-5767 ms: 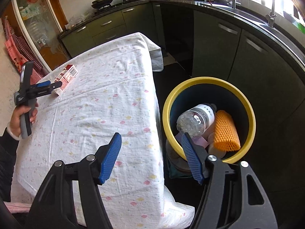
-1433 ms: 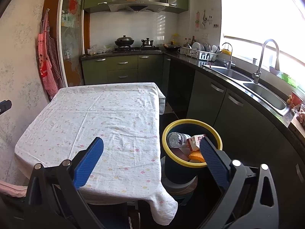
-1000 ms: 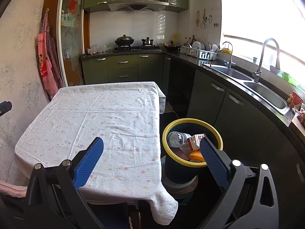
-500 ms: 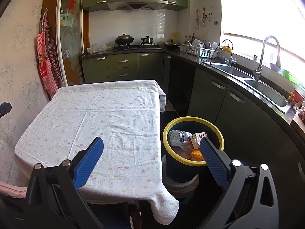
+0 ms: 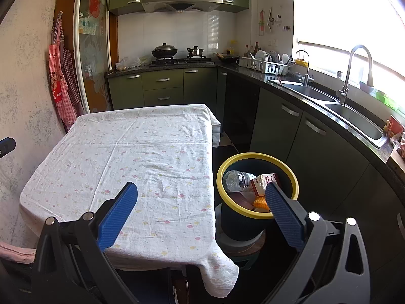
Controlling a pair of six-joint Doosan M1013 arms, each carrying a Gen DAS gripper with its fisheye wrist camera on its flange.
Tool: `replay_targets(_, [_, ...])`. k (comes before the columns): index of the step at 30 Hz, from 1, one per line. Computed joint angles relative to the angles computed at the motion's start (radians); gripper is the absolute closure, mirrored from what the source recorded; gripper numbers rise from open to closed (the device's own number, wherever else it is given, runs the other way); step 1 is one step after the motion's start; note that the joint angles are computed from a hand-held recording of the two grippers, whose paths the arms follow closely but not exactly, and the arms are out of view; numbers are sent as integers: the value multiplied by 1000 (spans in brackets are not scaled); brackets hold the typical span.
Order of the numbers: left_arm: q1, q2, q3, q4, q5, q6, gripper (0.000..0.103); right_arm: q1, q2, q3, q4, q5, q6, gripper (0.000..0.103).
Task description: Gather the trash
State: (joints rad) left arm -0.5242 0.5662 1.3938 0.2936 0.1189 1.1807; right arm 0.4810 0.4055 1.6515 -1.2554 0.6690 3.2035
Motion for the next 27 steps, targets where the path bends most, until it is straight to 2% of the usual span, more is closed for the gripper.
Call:
replay_targets(7, [1, 2, -3, -78, 8, 73, 5, 0, 5, -4, 8, -1, -5, 7])
replay_targets(18, [-1, 3, -4, -72, 12, 69, 5, 2, 7, -6, 14, -1, -5, 7])
replay_targets(27, [1, 4, -8, -126, 20, 126, 5, 1, 8, -7, 19, -1, -9, 7])
